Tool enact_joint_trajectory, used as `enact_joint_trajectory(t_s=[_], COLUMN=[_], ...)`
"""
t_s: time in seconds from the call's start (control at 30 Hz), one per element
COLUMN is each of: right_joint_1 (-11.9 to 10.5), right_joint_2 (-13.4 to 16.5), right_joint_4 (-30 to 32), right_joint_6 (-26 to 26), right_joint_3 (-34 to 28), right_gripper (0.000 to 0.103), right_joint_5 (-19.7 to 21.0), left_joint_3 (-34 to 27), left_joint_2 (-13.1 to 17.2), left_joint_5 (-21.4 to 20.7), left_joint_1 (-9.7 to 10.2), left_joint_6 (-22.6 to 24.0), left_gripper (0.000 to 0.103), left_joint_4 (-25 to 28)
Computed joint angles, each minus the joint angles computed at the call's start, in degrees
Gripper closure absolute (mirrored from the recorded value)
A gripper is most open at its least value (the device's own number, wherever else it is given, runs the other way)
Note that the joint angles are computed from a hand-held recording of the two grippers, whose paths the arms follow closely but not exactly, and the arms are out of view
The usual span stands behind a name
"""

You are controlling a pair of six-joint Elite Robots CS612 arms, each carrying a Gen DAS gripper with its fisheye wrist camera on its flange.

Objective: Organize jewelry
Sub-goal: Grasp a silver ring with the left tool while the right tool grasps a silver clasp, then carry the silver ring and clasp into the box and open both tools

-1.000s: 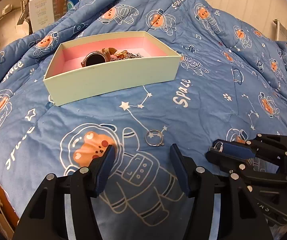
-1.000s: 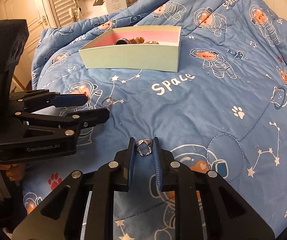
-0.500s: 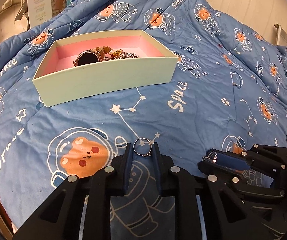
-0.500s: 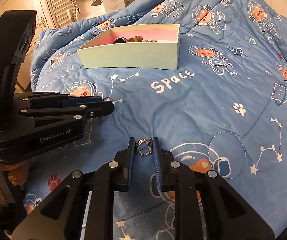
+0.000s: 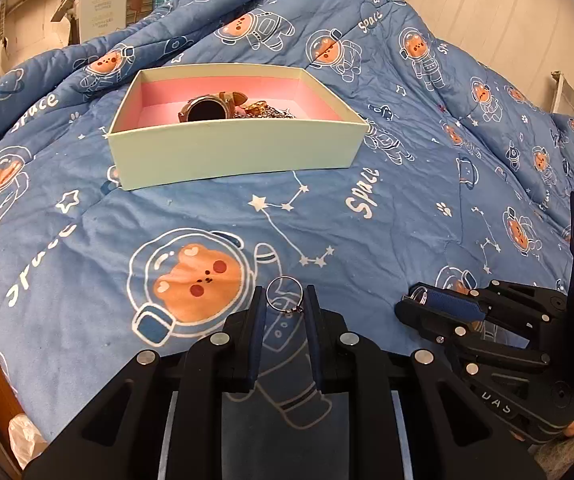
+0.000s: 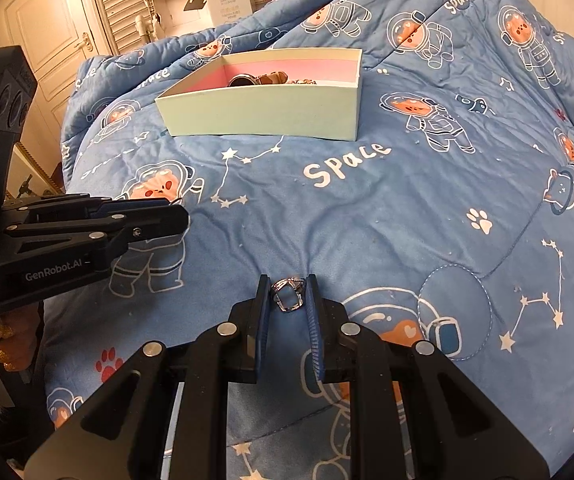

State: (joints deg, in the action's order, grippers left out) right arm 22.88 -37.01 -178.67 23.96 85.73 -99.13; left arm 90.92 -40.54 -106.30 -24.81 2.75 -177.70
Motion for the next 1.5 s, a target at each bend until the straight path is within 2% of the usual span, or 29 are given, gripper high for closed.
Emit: enact_joint_trajectory(t_s=[0.23, 0.63, 0.9, 1.23, 1.5], right_joint_1=[-0.3, -0.5, -1.1, -1.8, -2.8], right_joint_2=[-0.1, 0.5, 0.8, 1.8, 3.2], right_joint_4=[-0.2, -1.3, -1.4, 1.5, 4.8], right_joint_6=[0.2, -2.9, -6.4, -11.1, -9.5], right_joint_3=[-0.3, -3.0, -6.7, -11.6, -15.4], right_gripper=[0.085, 0.085, 0.085, 0.085, 0.085], right_joint_5=[2.0, 5.2, 5.4, 4.1, 4.5], left_joint_3=[0.7, 0.6, -2.5, -7.2, -11.4], left_joint_2=[-0.6, -1.4, -0.9, 0.6, 2.3], left_joint_5=[-0.5, -1.4, -1.3, -0.7, 0.2], left_joint_1=[0.99, 1.54, 1.82, 2.29, 2.24], left_joint_6=[-0.7, 0.2, 0.6, 0.5, 0.3], left_gripper=[0.084, 0.084, 0.084, 0.084, 0.084], left_joint_4=[-0.5, -1.9, -1.5, 0.9, 3.9])
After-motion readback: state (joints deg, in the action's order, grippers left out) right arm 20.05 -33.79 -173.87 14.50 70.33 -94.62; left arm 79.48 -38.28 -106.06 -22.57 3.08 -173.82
